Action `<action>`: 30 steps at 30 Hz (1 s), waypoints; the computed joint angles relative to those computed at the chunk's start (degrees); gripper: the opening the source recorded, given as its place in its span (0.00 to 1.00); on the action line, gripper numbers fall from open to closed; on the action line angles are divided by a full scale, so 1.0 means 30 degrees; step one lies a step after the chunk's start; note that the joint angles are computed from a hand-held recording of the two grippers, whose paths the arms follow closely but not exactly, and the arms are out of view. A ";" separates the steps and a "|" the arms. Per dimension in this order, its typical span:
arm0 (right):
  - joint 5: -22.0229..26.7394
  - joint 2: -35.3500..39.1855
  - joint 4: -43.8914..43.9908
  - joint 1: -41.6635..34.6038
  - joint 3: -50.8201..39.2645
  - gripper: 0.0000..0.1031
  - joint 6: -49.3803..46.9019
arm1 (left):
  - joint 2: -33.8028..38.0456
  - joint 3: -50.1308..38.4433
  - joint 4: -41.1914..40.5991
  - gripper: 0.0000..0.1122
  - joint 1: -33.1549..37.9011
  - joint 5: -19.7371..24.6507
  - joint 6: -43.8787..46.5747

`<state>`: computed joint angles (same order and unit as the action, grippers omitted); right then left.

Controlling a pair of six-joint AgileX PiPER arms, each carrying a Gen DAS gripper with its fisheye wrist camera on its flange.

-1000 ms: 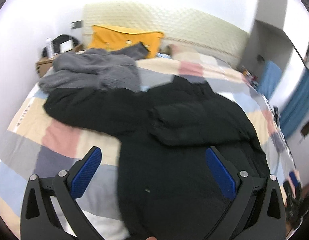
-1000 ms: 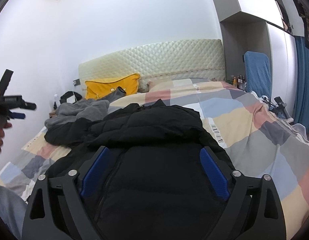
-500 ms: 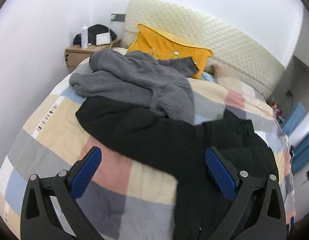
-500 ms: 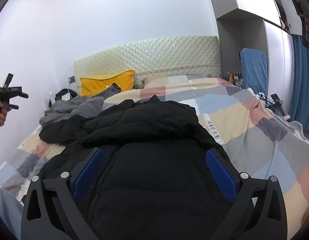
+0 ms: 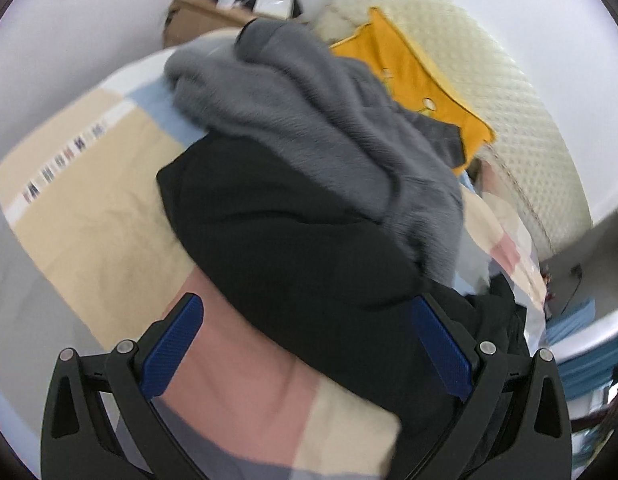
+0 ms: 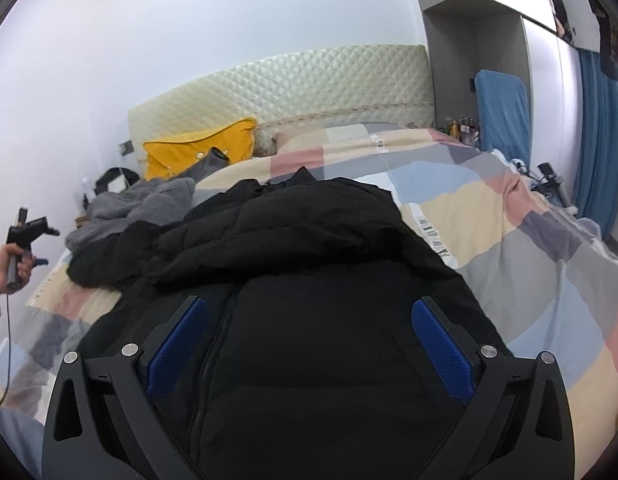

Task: Fold large clothes
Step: 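Grasp the other sleeve cuff with the left tool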

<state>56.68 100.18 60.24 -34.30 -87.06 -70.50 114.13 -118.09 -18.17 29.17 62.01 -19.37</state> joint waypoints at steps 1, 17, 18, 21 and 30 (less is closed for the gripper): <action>-0.0635 -0.0203 -0.0068 0.0251 0.0251 1.00 0.0094 | 0.0330 0.0040 -0.0276 0.92 0.0212 -0.0193 0.0058; -0.4505 0.0353 -0.3730 0.3584 0.0005 1.00 0.3451 | 0.6295 -0.0910 -0.6980 0.91 0.3089 -0.5454 0.2549; -0.4420 0.0418 -0.3794 0.3613 -0.0077 1.00 0.3537 | 0.6779 -0.1953 -0.6505 0.90 0.3016 -0.4983 0.2029; -0.4207 0.0505 -0.4002 0.3639 -0.0223 1.00 0.3765 | 0.7351 -0.3451 -0.5701 0.70 0.2652 -0.4297 0.1533; -0.2787 0.0359 -0.3602 0.2994 -0.0399 1.00 0.3233 | 0.6590 -0.4291 -0.4780 0.14 0.2050 -0.1869 0.0882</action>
